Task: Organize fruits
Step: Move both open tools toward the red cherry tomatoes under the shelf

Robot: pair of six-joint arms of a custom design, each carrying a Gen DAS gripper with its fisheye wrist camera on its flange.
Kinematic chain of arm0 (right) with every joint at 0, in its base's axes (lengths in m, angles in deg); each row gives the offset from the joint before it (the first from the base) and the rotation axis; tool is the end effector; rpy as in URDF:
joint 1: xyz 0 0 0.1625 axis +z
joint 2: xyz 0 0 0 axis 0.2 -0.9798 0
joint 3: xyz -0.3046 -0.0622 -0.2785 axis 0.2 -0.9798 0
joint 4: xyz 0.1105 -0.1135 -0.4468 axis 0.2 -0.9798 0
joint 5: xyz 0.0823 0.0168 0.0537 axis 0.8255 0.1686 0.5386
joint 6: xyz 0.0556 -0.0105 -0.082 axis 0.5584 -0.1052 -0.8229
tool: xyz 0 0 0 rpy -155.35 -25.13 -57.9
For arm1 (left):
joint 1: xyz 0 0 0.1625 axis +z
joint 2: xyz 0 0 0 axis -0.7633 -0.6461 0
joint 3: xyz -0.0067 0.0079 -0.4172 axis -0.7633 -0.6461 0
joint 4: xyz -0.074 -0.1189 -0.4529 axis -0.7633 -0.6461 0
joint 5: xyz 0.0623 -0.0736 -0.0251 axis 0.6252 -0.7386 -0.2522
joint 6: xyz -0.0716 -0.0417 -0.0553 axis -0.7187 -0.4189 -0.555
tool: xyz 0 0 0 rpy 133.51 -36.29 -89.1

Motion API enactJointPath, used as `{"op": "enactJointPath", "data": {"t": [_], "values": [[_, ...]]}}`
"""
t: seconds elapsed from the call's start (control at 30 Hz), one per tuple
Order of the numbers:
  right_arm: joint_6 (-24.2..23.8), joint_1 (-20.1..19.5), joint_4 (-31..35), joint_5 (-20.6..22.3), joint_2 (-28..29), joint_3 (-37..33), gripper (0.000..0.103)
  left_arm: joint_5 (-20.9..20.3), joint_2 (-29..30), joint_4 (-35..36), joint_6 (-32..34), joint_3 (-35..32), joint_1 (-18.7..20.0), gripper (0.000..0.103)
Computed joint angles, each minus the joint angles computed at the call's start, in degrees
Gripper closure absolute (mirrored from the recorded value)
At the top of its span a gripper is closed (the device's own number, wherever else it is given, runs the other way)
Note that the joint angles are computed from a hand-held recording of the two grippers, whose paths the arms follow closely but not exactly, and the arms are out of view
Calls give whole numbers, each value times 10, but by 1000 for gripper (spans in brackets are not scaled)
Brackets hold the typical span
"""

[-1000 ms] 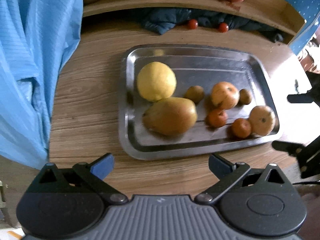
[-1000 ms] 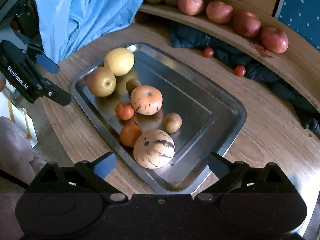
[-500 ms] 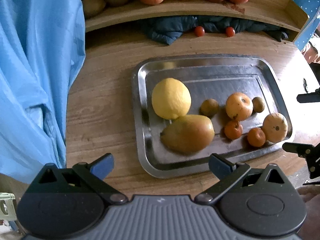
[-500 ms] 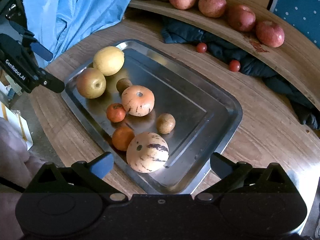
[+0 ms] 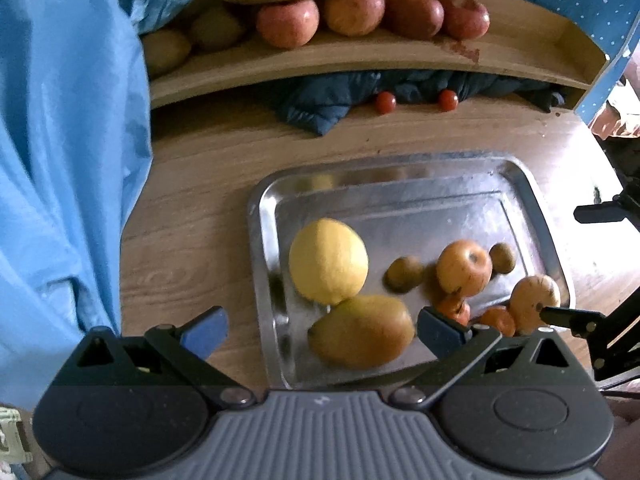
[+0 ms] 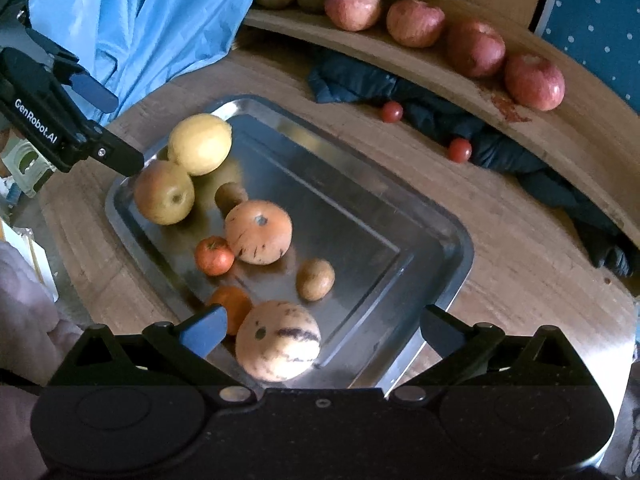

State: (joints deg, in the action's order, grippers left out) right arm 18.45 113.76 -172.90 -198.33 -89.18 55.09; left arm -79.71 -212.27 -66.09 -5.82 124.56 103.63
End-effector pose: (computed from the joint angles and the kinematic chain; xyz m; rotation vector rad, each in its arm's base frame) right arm 0.3870 -0.4040 -0.0436 1.0596 -2.3713 0.0240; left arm -0.0136 -0.3649 0.3600 0.1678 2.3536 -0.3592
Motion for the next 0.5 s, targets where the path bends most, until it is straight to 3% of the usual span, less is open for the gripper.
{"op": "enactJointPath", "data": {"t": [0.5], "values": [[6, -4, -6, -37, 27, -37, 1, -29, 61, -194, 141, 4, 52, 0]]}}
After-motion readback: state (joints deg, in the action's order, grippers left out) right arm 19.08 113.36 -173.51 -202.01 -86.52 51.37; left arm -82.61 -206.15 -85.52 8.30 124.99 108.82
